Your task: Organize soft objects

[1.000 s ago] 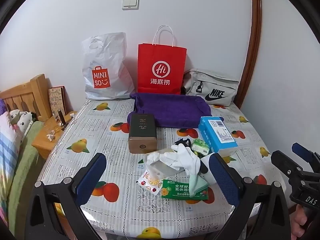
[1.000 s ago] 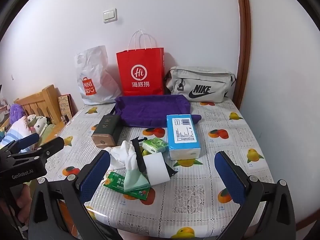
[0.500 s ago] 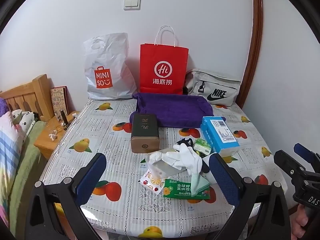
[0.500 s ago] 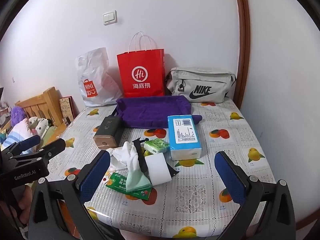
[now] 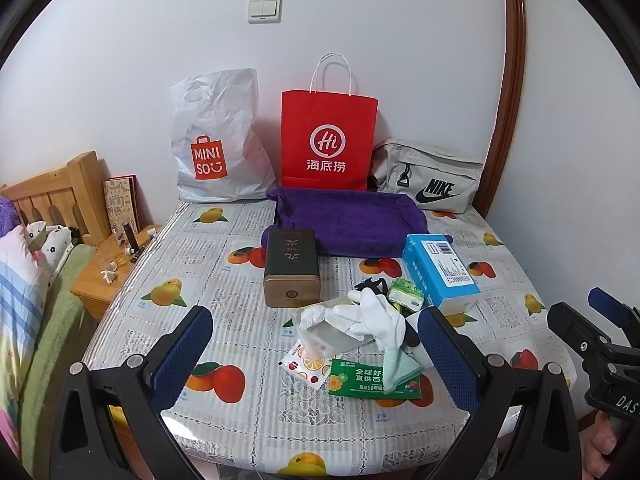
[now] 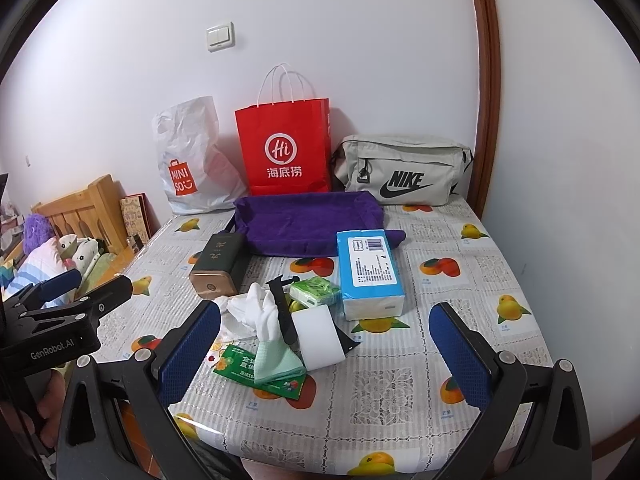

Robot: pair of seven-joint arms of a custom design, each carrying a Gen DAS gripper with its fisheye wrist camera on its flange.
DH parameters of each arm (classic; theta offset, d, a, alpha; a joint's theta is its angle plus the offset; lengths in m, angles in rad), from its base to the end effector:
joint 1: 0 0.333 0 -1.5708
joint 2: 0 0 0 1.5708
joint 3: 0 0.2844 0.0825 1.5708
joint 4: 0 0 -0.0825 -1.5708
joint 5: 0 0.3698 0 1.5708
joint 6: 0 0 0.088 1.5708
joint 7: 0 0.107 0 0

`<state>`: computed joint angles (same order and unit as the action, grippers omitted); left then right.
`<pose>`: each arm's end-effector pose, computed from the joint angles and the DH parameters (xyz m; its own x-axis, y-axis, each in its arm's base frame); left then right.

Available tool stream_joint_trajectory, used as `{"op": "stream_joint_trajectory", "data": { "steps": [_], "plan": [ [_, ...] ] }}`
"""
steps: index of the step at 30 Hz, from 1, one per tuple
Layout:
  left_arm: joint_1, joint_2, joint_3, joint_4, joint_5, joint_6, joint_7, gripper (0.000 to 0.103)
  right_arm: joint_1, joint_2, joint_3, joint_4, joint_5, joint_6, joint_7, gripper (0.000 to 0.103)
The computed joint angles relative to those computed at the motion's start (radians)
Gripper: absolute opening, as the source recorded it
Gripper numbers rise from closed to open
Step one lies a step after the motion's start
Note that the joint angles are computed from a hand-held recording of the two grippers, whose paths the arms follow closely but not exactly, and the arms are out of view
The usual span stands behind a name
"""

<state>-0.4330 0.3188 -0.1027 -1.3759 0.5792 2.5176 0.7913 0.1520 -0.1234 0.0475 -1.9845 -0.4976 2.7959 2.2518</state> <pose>0.5905 -0.3419 0.6048 -0.0975 -0.9930 0.0665 -0.5980 0.0051 -0.8015 0.5458 0.1344 0.6002 -0.0513 -0.9957 -0.0767 -0.5514 0.0922 -0.8291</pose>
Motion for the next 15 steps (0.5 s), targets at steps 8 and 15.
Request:
{"op": "stream_joint_trajectory", "data": {
  "steps": [8,15],
  "plan": [
    [-0.002,-0.001,0.001,0.000,0.003,-0.001,-0.002,0.103,0.001,-0.001,0.001,0.002,0.000,0.000,-0.003,0.103],
    [-0.003,0.000,0.001,0.004,0.003,-0.005,0.000,0.103,0.000,-0.007,0.003,-0.002,-0.006,0.000,0.004,0.103]
  ]
}}
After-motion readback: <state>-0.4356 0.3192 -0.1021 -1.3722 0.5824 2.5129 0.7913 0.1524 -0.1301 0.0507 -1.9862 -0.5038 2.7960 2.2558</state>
